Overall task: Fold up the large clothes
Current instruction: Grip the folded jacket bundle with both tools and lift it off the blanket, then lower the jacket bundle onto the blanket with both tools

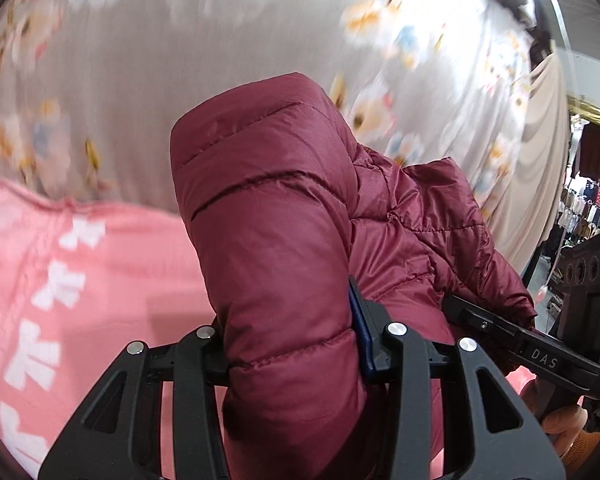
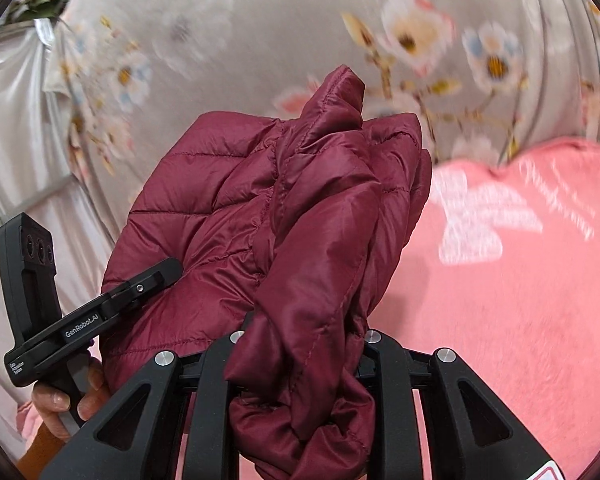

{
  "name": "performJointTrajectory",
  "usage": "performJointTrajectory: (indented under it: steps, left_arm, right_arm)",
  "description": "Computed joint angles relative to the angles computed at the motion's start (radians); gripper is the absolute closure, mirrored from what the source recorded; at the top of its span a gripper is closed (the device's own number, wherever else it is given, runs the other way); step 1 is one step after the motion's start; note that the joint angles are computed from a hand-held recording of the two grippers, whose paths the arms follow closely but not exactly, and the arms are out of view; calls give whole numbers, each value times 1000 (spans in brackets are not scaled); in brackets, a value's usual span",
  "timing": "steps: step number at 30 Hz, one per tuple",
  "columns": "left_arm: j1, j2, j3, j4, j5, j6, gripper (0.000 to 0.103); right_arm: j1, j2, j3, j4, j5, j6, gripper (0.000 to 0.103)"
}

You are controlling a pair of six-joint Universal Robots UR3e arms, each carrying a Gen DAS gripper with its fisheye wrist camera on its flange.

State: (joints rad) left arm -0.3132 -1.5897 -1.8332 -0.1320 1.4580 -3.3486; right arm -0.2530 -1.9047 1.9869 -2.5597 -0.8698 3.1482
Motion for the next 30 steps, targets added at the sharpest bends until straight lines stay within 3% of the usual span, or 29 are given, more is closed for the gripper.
performJointTrajectory:
  steps: [10,18,30]
  left_arm:
    - [45,-139,-72,36,-34,-6,62]
    - [56,-180,-123,97,-35,-3,62]
    - [12,-220,-99,86,54,-34,52]
  right_arm:
    - [47,132,117,-93,-53,0,82]
    - [45,148,179,-129,-64,-15,81]
    - [23,148,228,-148,-69,-27,69]
